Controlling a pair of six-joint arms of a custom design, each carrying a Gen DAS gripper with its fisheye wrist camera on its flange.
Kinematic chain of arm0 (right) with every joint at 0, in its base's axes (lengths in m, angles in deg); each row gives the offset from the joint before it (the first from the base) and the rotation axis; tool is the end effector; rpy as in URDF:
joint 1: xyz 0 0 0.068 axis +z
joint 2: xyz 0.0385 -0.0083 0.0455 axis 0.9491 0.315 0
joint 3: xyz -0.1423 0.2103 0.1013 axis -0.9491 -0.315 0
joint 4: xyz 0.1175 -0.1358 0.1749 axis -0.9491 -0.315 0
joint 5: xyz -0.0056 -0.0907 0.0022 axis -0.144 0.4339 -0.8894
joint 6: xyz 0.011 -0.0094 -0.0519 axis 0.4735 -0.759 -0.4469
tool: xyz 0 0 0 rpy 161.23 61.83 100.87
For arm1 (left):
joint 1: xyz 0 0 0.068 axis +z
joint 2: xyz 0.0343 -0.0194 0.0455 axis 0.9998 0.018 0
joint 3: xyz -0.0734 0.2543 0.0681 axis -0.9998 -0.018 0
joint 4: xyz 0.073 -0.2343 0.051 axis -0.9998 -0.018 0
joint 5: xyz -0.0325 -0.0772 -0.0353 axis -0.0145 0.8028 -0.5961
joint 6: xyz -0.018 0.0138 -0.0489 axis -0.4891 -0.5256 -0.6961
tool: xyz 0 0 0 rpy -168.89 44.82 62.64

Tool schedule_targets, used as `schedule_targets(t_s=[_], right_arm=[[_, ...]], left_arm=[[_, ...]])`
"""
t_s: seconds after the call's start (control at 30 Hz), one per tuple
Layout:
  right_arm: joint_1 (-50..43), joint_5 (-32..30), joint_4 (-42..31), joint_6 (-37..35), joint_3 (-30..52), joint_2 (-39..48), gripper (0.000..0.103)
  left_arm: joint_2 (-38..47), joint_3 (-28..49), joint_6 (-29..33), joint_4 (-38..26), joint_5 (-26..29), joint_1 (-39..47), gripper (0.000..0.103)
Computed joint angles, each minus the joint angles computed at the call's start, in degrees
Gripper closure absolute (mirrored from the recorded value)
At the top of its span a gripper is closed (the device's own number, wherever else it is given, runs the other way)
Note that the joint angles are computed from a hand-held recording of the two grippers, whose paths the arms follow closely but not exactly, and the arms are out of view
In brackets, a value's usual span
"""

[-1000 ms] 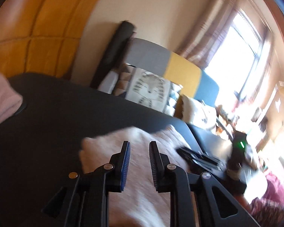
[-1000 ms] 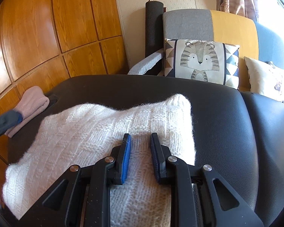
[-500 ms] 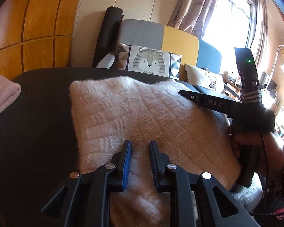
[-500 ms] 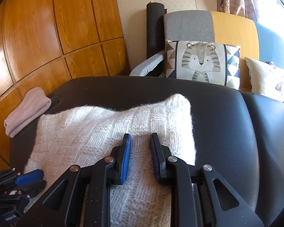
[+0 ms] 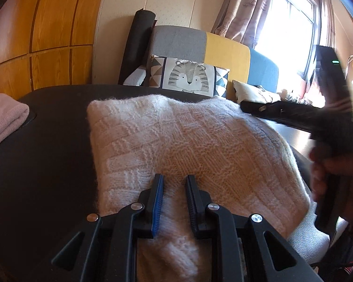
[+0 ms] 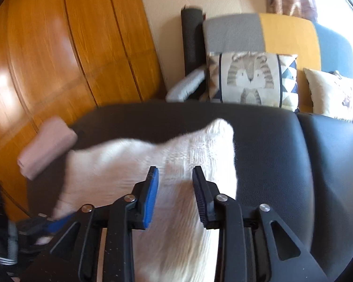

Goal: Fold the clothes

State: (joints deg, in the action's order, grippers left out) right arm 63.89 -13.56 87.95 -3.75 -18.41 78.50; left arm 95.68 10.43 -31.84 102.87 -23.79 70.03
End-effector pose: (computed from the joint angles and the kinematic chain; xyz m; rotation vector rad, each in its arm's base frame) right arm 0.3090 -0.0265 0.1249 -0.1055 2.1574 0.4132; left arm 0.2562 -0.0919 0.0666 0.2535 2.2040 -0.3882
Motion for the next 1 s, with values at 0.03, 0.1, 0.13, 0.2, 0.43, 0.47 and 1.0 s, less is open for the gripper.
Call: schedule_targets(t_s=[0.03,0.1,0.13,0.2,0.43,0.47,1.0], right_arm=[[-0.8,-1.4,0.1,0.0,-2.0,-1.8,0.069],[-1.8,-2.1,-0.3,-1.8,-6.1,-5.0,0.069],[-2.4,-2.6,-0.5,-3.3,-7.9,-6.3,0.069],[-3.9,-3.6,-0.9,-6.4,-11.6,-8.8,0.069],[-7.1,-1.8,0.4,-16.8,-19.4,-8.2,0.069],[-7.5,-1.5,1.4,-17.8,-20.0,-7.4,0.069],[-11.1,-4.9,7.2,-17.1,-20.6,-2.4,0.068]], left_arm=[[0.3,-0.1,-0.1,0.5,-0.1,0.0,0.082],[0.6,-0.3,0.0,1.3,-0.4,-0.2,0.082],[0.7,-0.4,-0.1,1.6,-0.5,-0.2,0.082],[0.9,-0.7,-0.1,2.3,-0.5,-0.2,0.082],[1.1,-1.2,0.3,3.2,0.1,-0.1,0.082],[0.9,-1.3,0.8,2.9,0.6,0.2,0.082],[5.8,-16.4,6.5,30.9,-3.5,-4.1,0.080]])
